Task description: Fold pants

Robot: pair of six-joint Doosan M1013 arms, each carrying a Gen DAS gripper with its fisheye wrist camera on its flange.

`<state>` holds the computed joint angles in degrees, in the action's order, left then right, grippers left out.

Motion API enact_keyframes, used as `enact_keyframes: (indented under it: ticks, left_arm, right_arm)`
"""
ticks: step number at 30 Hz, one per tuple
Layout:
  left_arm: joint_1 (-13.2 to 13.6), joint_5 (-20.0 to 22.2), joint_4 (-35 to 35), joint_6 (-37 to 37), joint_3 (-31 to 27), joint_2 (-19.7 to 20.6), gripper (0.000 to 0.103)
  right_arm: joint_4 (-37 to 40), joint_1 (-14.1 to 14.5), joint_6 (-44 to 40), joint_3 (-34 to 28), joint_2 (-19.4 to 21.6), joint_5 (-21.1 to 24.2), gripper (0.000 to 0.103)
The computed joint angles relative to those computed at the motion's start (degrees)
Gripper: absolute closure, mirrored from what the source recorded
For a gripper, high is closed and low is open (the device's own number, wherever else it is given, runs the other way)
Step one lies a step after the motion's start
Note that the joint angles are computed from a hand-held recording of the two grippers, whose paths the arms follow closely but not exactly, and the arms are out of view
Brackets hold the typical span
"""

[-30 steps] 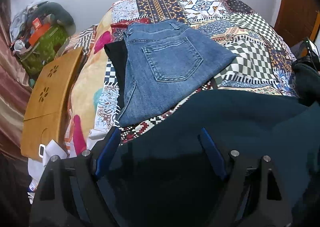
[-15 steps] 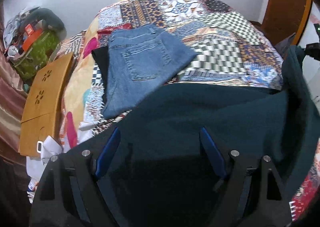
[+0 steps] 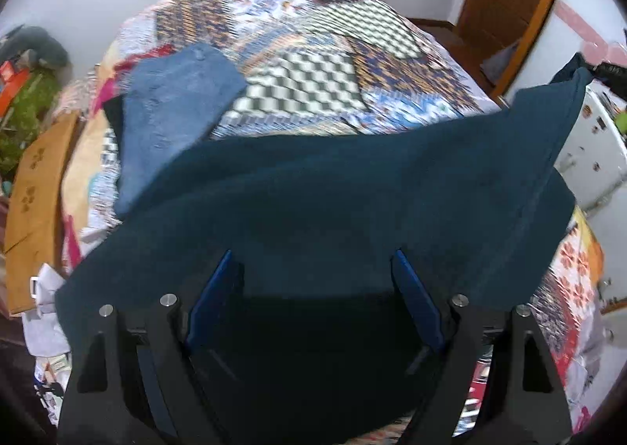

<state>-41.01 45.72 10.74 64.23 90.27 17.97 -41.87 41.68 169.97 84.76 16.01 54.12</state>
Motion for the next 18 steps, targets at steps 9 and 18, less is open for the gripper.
enact_keyframes:
  ticks: [9,18]
  left_arm:
    - [-2.30,-0.09,0.28,0.33,0.62,-0.16,0.021]
    - [-1.46,-3.57,11.31,-13.61,3.40,-3.77,0.021]
  right_arm:
    - [7.88,0.25,1.67,9.68,-3.37,-1.62,0.094]
    - [9.81,2.94,-0.80,9.80,-3.28,8.99,0.075]
